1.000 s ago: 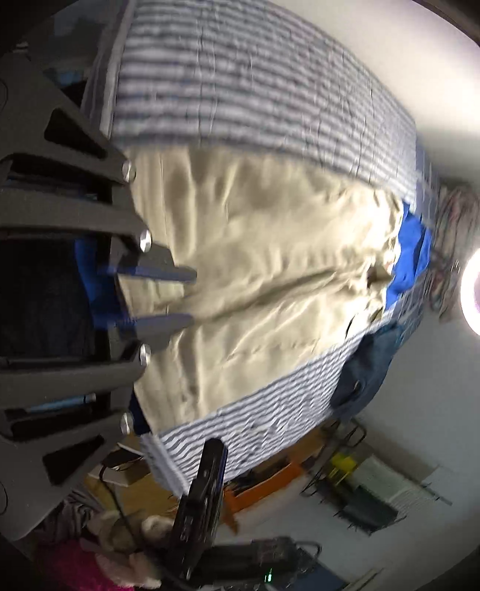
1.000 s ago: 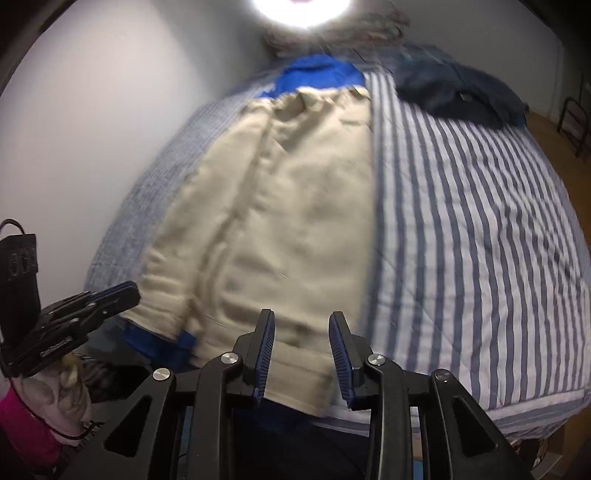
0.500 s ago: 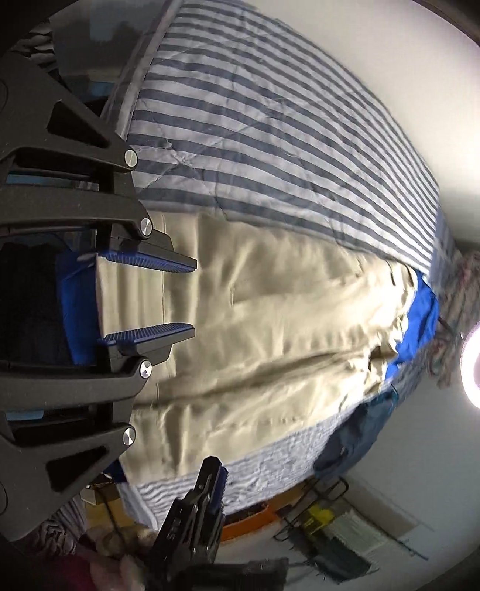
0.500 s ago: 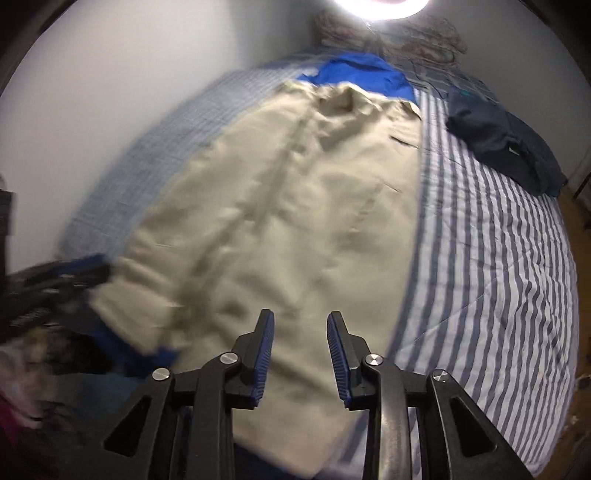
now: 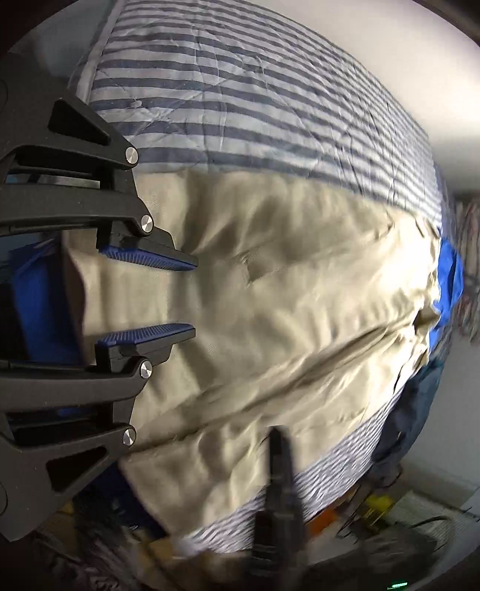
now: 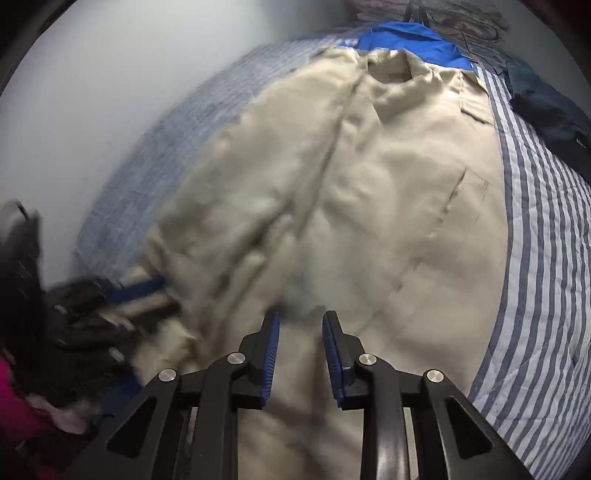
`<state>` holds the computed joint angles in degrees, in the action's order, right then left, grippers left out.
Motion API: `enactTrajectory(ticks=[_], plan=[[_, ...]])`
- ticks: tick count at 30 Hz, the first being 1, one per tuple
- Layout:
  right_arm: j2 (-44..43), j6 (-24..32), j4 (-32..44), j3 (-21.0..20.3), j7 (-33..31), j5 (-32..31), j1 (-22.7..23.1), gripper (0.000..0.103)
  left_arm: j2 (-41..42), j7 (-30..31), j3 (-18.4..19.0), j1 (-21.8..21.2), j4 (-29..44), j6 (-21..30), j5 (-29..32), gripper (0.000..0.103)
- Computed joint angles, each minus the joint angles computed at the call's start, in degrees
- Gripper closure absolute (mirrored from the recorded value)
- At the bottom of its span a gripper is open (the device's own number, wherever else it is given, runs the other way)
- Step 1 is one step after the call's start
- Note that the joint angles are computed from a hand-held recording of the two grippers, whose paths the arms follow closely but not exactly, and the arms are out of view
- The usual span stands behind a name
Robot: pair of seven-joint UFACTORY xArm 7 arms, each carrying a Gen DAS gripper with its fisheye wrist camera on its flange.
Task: Fold large clothes
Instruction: 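Grasp the beige hem with the left tool while the right tool grips beside it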
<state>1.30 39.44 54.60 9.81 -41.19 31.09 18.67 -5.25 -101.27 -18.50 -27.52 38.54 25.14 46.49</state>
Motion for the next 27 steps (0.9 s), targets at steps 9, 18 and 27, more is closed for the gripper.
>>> enactTrajectory(ticks=[9, 18, 27], plan=[[3.79, -2.80, 10.14, -0.97, 2.12, 4.11, -2.10, 0.075, -17.92, 1.74, 1.72, 5.56, -13.63, -10.17, -6.15, 0.046], [-1.25, 1.04, -1.67, -5.18, 2.20, 5.41, -8.64, 0.052, -9.92, 10.54, 7.67, 10.05, -25.48, -40.87, -20.33, 0.046], [-2.63, 16.85, -7.31, -8.41, -11.62, 20.34, -12.69, 0.057, -7.00, 12.81, 11.60, -0.47, -21.80, -39.56, -22.87, 0.052]])
